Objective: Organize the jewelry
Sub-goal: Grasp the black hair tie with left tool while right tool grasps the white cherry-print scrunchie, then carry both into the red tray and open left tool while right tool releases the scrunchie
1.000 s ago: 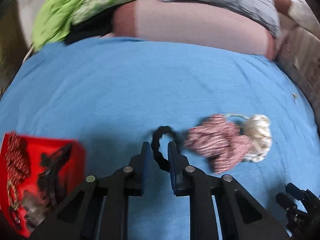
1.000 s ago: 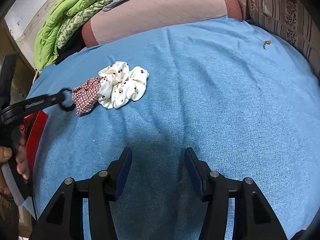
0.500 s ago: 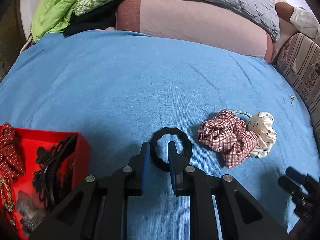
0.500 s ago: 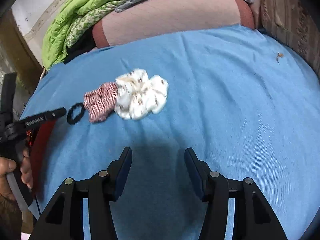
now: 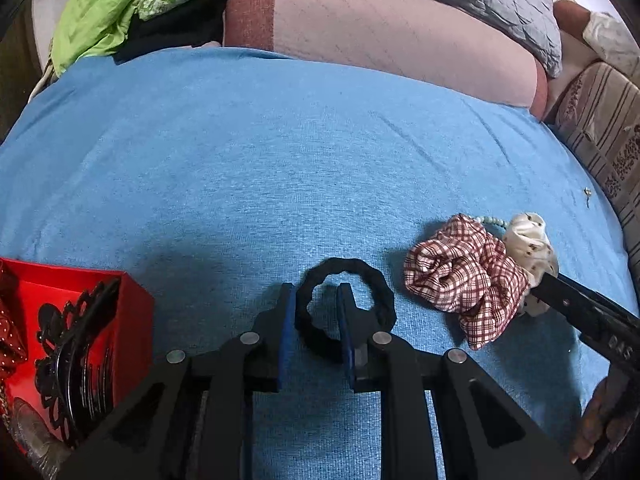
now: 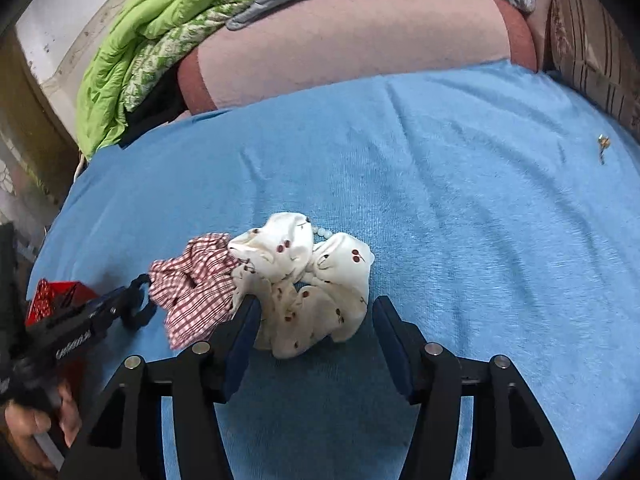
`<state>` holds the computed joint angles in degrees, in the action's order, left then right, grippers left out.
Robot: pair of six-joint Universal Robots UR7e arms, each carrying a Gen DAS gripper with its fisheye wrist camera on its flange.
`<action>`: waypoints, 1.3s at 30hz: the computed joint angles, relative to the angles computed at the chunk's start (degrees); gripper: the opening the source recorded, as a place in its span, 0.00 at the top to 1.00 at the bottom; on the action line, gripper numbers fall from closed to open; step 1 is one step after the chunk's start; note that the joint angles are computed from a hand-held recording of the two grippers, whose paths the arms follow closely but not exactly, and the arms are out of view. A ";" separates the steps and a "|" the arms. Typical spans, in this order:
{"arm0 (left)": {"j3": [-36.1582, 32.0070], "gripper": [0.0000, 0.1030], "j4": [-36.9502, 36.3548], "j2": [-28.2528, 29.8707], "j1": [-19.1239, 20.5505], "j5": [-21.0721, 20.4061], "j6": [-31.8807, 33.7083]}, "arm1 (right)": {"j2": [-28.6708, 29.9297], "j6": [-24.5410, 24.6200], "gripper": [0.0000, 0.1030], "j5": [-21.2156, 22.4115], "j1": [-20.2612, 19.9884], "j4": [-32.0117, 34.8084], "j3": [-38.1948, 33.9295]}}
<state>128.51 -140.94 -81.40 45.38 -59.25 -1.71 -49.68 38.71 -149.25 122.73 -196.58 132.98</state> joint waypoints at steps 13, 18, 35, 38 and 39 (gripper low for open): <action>1.49 0.94 6.01 -7.06 -4.28 -3.95 -4.26 | -1.07 2.82 0.86 -0.47 5.18 -0.10 0.57; 3.12 0.94 10.32 -13.93 -8.35 -4.50 -8.10 | -3.08 12.88 0.86 -5.88 10.79 14.57 -0.51; 4.71 0.94 32.01 -37.13 -21.73 1.72 -20.88 | -3.81 42.71 0.86 -7.03 23.70 55.41 -8.43; 4.41 0.94 35.69 -39.89 -23.06 2.95 -22.81 | -2.42 44.87 0.86 -6.25 25.01 59.11 -10.25; 4.28 0.94 37.00 -40.77 -23.47 3.35 -23.44 | -1.82 45.38 0.86 -5.97 25.46 60.41 -11.05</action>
<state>132.78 -103.94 -122.18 21.91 -55.90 -25.14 -51.50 84.08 -155.23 148.20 -136.17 121.93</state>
